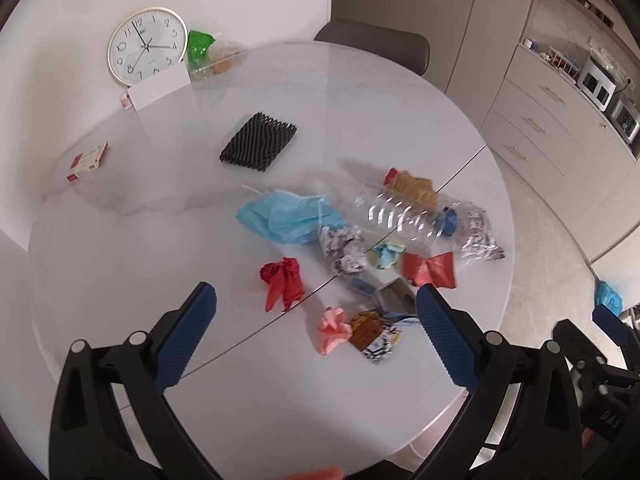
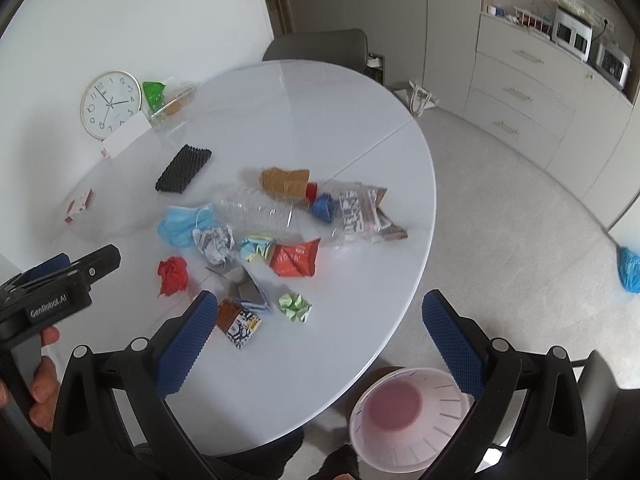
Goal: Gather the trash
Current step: 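Grasp the red crumpled paper with the left tool while the right tool grasps the grey wrapper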
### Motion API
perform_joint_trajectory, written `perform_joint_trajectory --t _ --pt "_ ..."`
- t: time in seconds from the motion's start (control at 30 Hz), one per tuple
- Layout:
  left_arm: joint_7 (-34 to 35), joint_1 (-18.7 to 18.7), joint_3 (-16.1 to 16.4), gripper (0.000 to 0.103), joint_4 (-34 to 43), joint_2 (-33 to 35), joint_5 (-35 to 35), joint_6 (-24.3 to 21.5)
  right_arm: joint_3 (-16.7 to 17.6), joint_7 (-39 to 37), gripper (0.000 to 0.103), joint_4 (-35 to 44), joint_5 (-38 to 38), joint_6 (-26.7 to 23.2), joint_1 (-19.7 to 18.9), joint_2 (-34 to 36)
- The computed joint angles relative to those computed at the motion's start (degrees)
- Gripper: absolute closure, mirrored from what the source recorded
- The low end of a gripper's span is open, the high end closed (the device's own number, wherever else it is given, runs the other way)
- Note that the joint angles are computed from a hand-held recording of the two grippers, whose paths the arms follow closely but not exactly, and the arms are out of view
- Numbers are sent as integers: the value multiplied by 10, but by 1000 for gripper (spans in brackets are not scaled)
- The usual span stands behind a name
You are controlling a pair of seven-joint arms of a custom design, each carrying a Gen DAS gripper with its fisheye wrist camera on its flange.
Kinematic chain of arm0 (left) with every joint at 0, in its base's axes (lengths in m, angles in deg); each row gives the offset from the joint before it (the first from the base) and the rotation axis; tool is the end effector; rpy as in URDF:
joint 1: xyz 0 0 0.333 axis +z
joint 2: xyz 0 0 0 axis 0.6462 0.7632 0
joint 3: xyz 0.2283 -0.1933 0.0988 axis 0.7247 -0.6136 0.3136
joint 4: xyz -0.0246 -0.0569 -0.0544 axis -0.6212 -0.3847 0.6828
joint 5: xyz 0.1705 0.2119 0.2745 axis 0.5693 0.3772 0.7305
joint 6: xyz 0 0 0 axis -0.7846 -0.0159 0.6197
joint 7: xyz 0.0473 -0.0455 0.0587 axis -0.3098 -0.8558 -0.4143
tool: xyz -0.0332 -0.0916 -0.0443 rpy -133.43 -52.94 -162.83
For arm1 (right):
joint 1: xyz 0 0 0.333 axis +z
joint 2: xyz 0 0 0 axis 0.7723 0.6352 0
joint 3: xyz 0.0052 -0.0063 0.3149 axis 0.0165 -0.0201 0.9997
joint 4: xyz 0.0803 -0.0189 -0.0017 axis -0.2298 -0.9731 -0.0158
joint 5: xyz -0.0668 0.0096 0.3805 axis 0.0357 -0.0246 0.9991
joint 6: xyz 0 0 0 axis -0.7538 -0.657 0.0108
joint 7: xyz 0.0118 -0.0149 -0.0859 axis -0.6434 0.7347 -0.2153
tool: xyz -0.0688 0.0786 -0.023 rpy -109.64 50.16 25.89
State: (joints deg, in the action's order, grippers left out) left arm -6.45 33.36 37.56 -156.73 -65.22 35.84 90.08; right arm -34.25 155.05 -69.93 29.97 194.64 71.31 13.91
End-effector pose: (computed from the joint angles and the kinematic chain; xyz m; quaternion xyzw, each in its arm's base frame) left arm 0.6124 -0.1549 0.6207 -0.7102 0.6507 -0.1905 0.1893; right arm 0.6146 0.2588 0.6792 -0.6685 0.6860 -0.1364 0.2526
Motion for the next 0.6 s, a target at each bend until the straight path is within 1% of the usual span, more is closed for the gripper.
perform_joint_trajectory --t 0.1,0.2,0.3,0.43,0.6 --pt "22 10 6 8 -12 6 -10 9 1 14 2 -29 14 16 -3 -9" --pt "49 22 11 8 -13 20 -24 9 2 23 2 -42 15 18 -3 -9" --pt "60 28 16 8 -16 34 -18 12 2 31 2 -47 10 10 0 -4" --pt "101 37 18 8 -7 66 -26 13 4 47 2 -51 18 -3 2 3" --pt "153 46 13 11 24 116 -70 -3 6 52 2 -41 22 -13 6 18"
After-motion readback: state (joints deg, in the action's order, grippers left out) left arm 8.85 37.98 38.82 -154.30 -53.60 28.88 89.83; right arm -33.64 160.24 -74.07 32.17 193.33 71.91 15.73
